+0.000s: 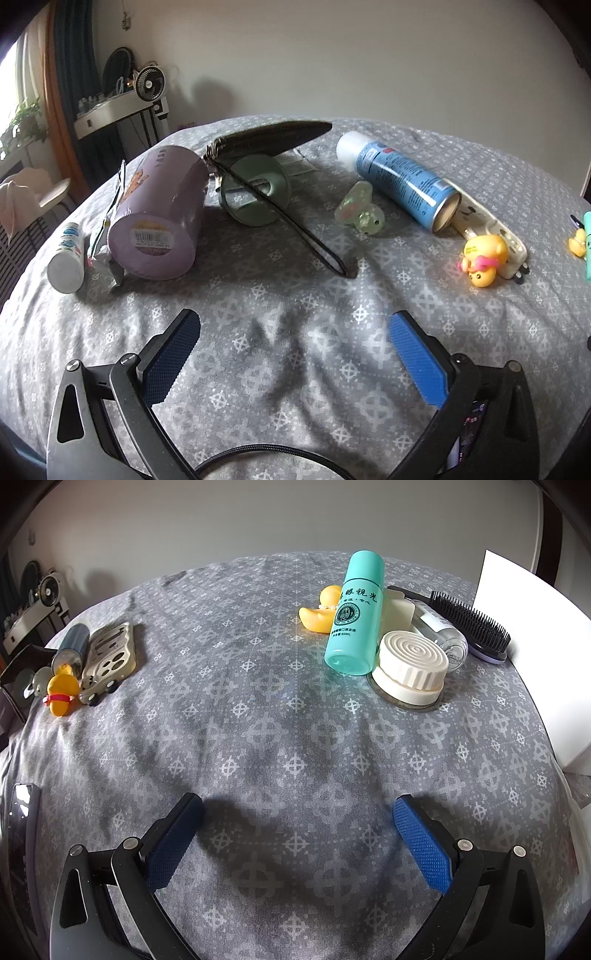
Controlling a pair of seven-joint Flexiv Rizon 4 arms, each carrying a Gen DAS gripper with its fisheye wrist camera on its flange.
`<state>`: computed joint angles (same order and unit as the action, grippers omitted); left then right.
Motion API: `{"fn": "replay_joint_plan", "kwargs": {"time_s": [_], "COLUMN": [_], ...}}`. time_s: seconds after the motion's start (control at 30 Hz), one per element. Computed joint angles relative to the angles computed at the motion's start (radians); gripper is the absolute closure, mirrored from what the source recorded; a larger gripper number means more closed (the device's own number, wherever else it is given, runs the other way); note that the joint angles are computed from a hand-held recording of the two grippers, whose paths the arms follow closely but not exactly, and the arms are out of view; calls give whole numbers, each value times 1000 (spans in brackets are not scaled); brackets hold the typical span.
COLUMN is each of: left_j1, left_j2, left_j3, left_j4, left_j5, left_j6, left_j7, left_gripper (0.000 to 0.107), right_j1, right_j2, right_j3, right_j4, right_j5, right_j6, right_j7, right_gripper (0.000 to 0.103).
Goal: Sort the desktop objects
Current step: 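Move the open left tool toward the lilac tiger-print mug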
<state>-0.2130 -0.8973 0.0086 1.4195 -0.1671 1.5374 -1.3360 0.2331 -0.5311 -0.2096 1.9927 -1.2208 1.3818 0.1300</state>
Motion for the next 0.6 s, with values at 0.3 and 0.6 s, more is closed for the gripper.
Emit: {"fn": "replay_joint_plan", "kwargs": {"time_s": [0.3,0.6], "left_j1": [-41,-33], "left_j2": [-33,-31], "left_j3": [73,64], "left_j4": [-66,-65], "left_j5": [42,68], "left_j6": [-129,-128], "left_j7": [-76,-94], "left_gripper": [4,4], "right_j1": [-1,-4], "right_j2": [0,-1], "right_j3": [2,5], "right_j4": [0,-2], "right_j5": [-6,-6], "right_j6": [-3,-5], "right_j7": [5,3], "right_gripper": [0,0]}}
